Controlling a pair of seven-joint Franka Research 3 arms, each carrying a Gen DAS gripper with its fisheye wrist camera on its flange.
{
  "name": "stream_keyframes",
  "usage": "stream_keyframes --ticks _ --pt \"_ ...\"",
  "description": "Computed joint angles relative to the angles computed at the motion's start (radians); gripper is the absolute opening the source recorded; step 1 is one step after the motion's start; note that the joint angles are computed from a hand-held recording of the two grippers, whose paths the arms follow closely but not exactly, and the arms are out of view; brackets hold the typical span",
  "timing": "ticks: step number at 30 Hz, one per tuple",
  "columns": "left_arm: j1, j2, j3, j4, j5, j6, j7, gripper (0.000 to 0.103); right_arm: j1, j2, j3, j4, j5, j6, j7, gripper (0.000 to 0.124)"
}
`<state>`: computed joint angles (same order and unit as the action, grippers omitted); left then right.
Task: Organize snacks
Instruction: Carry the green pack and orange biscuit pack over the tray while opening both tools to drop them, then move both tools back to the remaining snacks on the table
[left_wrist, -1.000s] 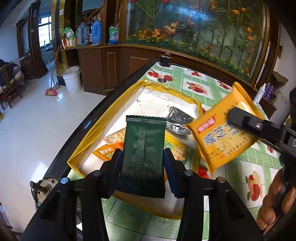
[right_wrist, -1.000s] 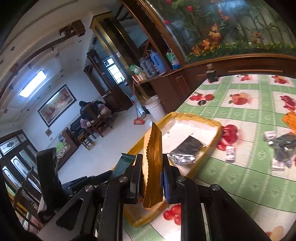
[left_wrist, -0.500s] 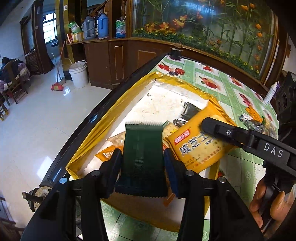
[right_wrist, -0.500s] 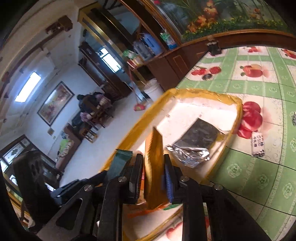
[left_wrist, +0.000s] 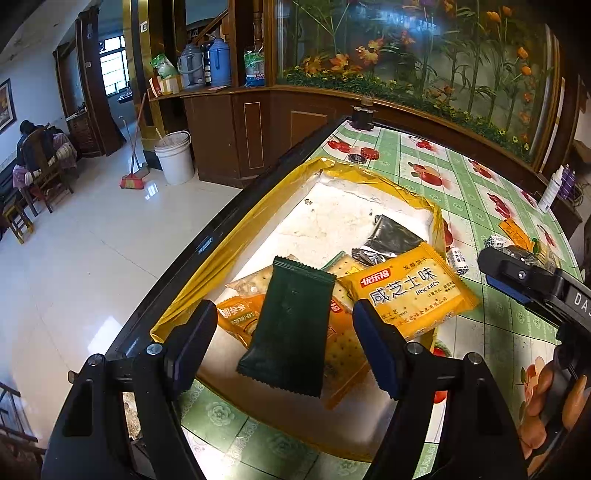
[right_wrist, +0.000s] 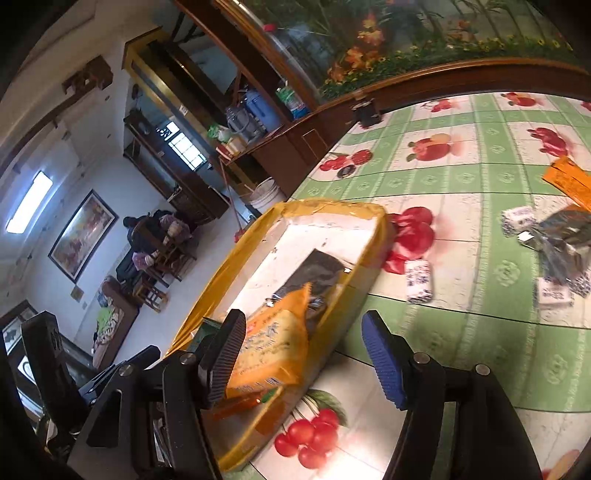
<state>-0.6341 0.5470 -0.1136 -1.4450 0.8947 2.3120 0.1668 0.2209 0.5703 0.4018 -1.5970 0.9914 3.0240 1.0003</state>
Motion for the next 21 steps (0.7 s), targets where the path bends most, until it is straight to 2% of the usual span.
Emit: stream_keyframes --ticks 5,10,15,21 --pt "-0.011 0.012 -0.002 0.029 -0.002 -0.013 0.016 0.076 -0.076 -0.050 0.058 -0.077 0.127 0.026 -0.101 0.068" --pt "-0.027 0.032 -0.003 0.071 -0.008 -0.025 0.036 0.077 -0.096 -0.100 0.053 -0.126 0.270 0.031 -0.208 0.068" --pt "-0.046 0.075 -0.003 0.138 -0.027 -0.023 0.082 0.077 -0.093 -0.160 0.023 -0.189 0.401 0.046 -0.306 0.070" --pt "-0.073 0.172 -0.002 0.282 -0.092 -0.009 0.190 0.077 -0.062 -0.211 -0.051 -0.253 0.500 0.064 -0.361 0.070"
